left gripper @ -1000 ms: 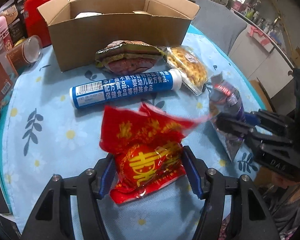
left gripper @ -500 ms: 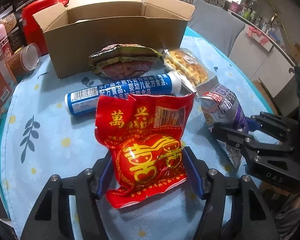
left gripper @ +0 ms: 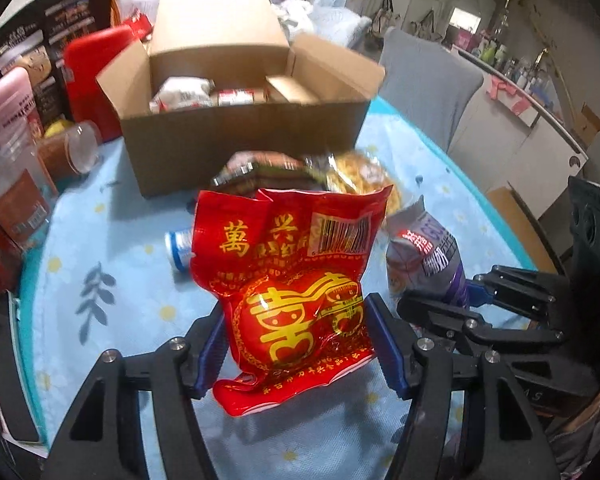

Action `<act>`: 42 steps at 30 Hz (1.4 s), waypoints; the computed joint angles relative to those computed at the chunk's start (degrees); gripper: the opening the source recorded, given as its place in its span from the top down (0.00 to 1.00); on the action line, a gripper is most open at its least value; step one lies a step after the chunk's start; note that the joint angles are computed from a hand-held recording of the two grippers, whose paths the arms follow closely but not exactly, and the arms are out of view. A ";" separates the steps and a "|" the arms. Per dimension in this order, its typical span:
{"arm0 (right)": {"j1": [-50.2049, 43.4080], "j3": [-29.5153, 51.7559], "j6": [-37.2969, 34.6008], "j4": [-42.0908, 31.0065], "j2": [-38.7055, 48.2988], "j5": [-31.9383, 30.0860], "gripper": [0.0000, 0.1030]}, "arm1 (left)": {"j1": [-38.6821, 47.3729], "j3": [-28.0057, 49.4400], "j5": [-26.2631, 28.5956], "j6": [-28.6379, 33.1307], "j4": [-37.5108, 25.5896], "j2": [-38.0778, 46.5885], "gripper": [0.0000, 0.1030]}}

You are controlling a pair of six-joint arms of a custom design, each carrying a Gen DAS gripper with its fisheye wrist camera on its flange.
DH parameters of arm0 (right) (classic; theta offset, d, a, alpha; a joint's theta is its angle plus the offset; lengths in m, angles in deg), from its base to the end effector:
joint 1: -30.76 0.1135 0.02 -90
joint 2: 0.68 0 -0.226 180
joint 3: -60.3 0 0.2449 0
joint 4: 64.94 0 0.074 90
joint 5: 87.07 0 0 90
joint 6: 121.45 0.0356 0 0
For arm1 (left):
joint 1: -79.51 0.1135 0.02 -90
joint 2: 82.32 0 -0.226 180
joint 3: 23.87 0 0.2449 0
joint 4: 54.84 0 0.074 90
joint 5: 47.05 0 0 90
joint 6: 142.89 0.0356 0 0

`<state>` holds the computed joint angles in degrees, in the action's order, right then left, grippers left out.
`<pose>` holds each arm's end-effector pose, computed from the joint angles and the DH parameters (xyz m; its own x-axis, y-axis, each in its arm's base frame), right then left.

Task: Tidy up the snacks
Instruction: 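Lift both held packets and carry them over the cardboard box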

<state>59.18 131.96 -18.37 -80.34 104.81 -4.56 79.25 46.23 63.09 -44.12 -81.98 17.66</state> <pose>0.3102 0.1731 0.1122 -0.7725 -0.1629 -0.6137 -0.3818 0.8915 0.2439 0.3299 -0.0138 0.1240 -0.7998 0.1468 -0.5820 0.3173 0.9264 -0.2025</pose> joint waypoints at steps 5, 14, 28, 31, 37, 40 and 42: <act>0.30 1.75 -0.27 0.21 -0.96 -0.90 0.73 | 0.98 0.85 0.86 -0.44 -0.61 -2.23 0.39; 0.07 8.80 -2.92 -2.63 -1.23 0.15 0.73 | 2.36 5.20 1.77 -0.88 0.23 -3.33 0.38; -1.91 27.94 -8.88 -8.08 4.03 1.84 0.73 | 3.39 20.00 1.62 -3.55 2.79 1.51 0.38; -2.68 33.57 -10.23 -9.27 6.86 1.51 0.73 | 3.23 24.14 1.12 -3.93 3.58 3.72 0.38; -4.27 44.64 -11.91 -11.55 13.09 1.29 0.73 | 2.61 32.99 0.05 -5.12 4.39 8.95 0.38; -5.51 50.86 -11.53 -12.28 16.93 -0.18 0.73 | 2.23 37.69 0.38 -5.99 3.72 11.93 0.38; -6.26 55.25 -11.38 -13.10 19.79 -1.03 0.73 | 1.86 42.93 0.55 -6.24 2.60 15.48 0.38</act>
